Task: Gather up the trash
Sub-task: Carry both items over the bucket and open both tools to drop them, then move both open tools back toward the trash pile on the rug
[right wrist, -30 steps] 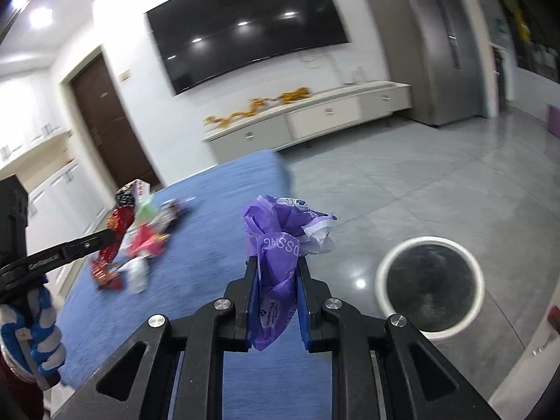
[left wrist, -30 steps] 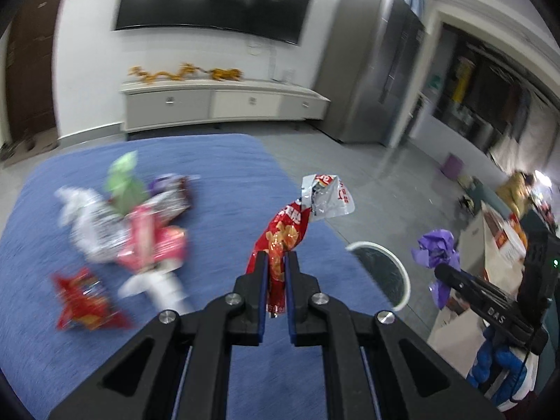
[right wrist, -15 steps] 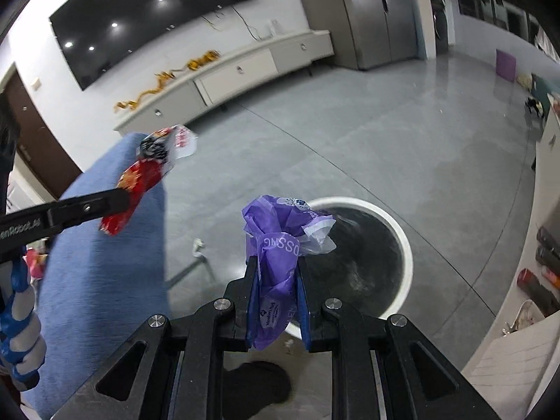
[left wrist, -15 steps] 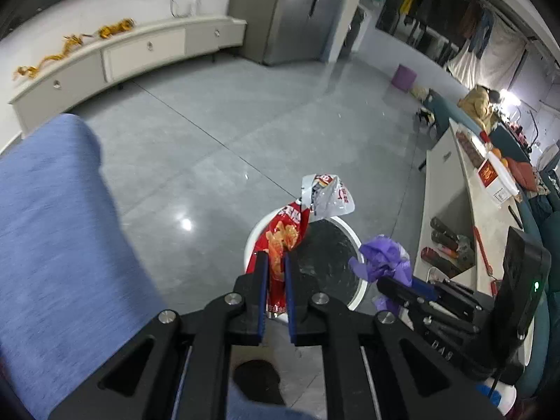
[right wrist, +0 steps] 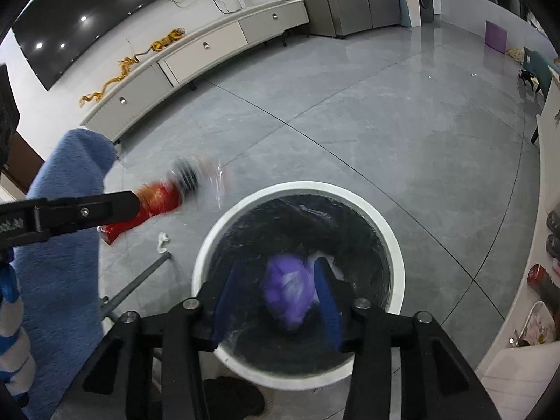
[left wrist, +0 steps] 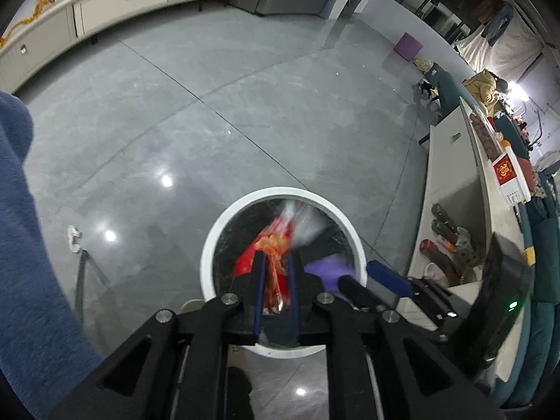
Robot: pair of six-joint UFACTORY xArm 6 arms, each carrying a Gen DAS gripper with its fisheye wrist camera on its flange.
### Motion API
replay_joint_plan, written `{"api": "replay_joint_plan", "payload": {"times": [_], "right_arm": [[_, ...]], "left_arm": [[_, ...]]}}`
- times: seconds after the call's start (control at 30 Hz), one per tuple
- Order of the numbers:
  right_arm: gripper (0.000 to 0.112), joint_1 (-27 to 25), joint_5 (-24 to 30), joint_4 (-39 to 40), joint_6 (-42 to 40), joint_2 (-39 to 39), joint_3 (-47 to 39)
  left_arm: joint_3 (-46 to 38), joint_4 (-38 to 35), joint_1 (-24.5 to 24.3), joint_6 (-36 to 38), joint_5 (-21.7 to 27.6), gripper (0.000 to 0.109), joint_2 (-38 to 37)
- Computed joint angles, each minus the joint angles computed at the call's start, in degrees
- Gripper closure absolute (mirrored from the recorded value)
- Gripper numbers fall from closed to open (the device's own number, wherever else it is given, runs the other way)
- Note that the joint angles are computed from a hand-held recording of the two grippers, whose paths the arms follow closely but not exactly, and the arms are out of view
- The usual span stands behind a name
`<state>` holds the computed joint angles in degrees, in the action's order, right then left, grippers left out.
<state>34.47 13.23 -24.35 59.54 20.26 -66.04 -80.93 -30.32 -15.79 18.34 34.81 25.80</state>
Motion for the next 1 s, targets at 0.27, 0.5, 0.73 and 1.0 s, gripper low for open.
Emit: {"api": "replay_joint_plan", "payload": {"times": [0.27, 0.5, 0.73, 1.0], "right_arm": [[0.070, -1.0, -0.2, -4.3, 6.9, -1.5, 2.7], [0.070, 0.4, 5.0, -13.5, 14.6, -7.3, 3.5], [0.070, 6.8, 13.9, -22.8, 19.5, -13.7, -0.2], [0.068, 15.6, 19.1, -29.1, 21.5, -14.0, -8.8]], "left_arm": [[-0.4, -2.6, -0.5, 0.3, -0.8, 0.062, 0.7], [12.6, -1.3, -1.7, -0.8, -12.1, 0.062, -11.0], [28.7, -0.3, -1.0, -0.9, -25.1, 0.062, -27.2], [44.6, 8.1, 6.6, -2.6, -26.1, 0.062, -48.6]]}}
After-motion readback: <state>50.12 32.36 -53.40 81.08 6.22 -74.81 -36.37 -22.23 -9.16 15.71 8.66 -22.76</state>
